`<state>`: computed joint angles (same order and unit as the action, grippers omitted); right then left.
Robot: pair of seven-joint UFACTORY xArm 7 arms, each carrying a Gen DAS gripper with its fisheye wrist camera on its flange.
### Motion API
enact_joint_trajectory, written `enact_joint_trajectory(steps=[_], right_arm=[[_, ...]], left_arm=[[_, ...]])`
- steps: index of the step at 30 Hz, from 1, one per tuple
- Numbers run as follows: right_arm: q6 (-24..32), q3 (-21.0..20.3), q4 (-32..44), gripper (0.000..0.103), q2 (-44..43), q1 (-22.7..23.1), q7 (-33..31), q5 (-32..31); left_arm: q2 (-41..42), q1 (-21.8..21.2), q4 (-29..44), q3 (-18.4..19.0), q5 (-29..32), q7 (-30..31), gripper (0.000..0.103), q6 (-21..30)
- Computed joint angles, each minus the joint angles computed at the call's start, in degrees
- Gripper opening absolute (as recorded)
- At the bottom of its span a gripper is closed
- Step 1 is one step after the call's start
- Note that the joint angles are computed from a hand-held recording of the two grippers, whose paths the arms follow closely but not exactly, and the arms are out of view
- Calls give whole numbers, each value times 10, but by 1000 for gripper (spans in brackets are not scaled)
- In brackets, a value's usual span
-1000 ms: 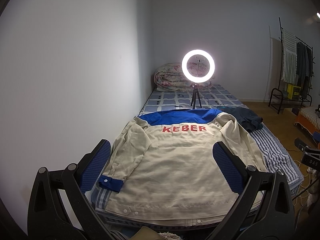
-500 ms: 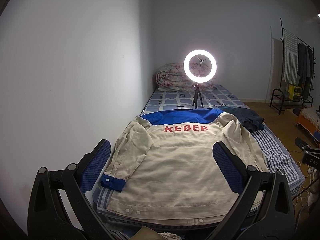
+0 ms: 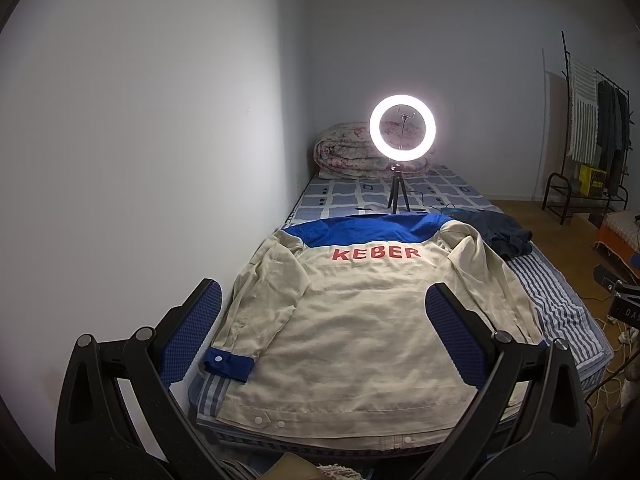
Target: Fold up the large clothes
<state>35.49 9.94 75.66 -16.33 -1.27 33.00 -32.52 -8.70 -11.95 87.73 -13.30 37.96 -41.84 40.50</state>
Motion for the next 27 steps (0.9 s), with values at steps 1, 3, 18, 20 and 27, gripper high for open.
enact_joint_trajectory(steps=[1,3,18,20,27], right_arm=[[1,1,3,101,3,0,1,-1],[2,3,9,101,8,2,0,-4],[-63,-20,94,101,112,66,-81,39],[-97,-26,116,101,140,83,-128,79],[-71,-6,272,90,280,129,-347,278]], left_arm=[[3,0,4,-1,2,-1,103,3],[7,-1,4,0,4,-3,103,4],[-20,14,-65,16,10,-7,103,-17],[-35,23,-91,16,11,-4,103,-21],[-92,62,-173,13,-5,-5,103,-24]])
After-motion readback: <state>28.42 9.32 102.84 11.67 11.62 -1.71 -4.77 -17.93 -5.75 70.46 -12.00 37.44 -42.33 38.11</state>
